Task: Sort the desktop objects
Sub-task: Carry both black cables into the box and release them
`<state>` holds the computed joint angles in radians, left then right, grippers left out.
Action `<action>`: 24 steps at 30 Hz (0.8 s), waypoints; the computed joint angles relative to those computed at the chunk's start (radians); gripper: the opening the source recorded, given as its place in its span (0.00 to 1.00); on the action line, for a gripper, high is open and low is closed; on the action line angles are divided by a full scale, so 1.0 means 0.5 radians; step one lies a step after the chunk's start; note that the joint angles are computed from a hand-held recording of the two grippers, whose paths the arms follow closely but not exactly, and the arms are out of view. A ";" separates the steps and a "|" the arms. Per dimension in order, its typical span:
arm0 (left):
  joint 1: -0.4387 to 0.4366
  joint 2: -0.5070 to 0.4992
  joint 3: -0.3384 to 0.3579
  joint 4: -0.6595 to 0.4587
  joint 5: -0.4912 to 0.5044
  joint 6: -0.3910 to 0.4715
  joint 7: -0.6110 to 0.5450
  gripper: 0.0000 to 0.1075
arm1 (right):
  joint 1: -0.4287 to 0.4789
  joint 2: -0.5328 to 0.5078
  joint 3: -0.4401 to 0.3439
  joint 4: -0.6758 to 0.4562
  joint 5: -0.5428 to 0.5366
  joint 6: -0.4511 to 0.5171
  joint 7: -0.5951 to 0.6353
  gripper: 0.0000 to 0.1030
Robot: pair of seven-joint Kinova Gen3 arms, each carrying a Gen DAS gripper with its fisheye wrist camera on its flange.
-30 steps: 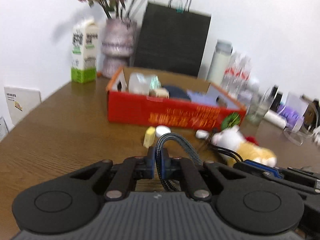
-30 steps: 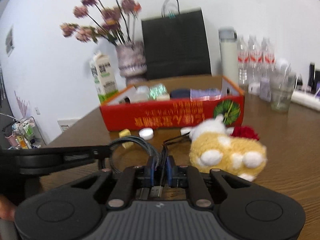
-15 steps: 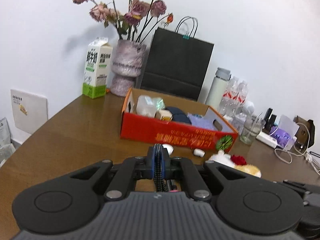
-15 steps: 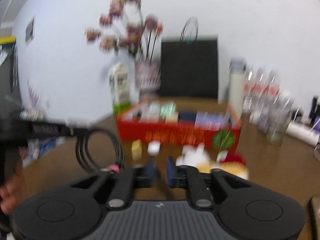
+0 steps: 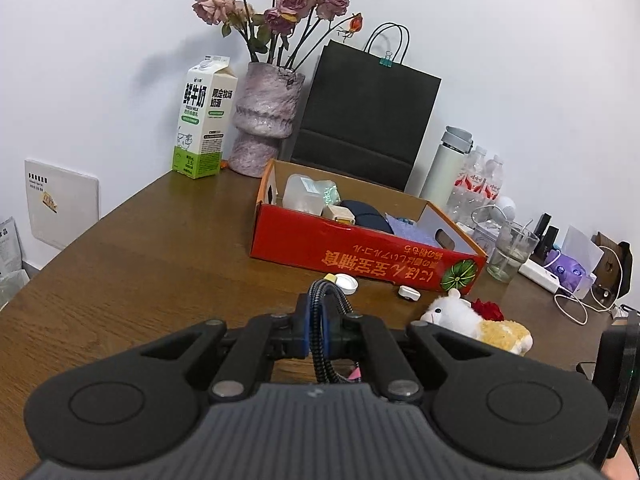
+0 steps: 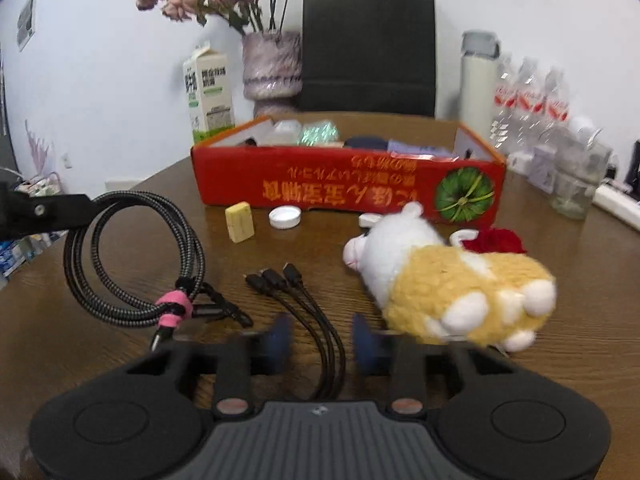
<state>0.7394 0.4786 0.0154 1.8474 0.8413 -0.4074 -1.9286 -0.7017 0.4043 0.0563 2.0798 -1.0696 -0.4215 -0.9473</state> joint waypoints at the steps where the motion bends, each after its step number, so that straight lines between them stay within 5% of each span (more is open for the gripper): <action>1: -0.013 -0.003 0.013 0.006 -0.021 -0.007 0.021 0.06 | 0.017 -0.002 -0.015 -0.002 0.011 0.011 0.012 0.06; 7: -0.025 -0.049 0.020 0.067 -0.271 -0.086 0.275 0.06 | -0.126 -0.108 -0.055 0.161 0.084 -0.311 -0.214 0.03; 12: -0.312 -0.063 0.322 0.062 -0.678 -0.176 0.523 0.01 | -0.010 -0.279 -0.263 0.282 0.214 -0.598 -0.339 0.03; 17: -0.323 -0.069 0.283 -0.133 -0.980 -0.116 0.631 0.01 | 0.100 -0.390 -0.297 0.200 0.261 -0.652 -0.147 0.03; 20: -0.262 -0.065 0.171 -0.219 -0.980 -0.022 0.563 0.01 | 0.180 -0.389 -0.299 0.117 0.234 -0.656 -0.067 0.04; 22: -0.353 -0.072 0.232 -0.208 -1.086 0.122 0.577 0.12 | 0.220 -0.395 -0.315 0.138 0.244 -0.690 -0.102 0.04; 24: -0.498 -0.047 0.369 -0.161 -1.224 0.247 0.683 0.62 | 0.269 -0.391 -0.329 0.181 0.293 -0.686 -0.198 0.04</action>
<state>0.4902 0.4549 0.2001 1.7671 0.2294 -0.2840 -1.5871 -0.5671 0.2087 -0.1084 2.1702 -0.9234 -0.7643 -1.0465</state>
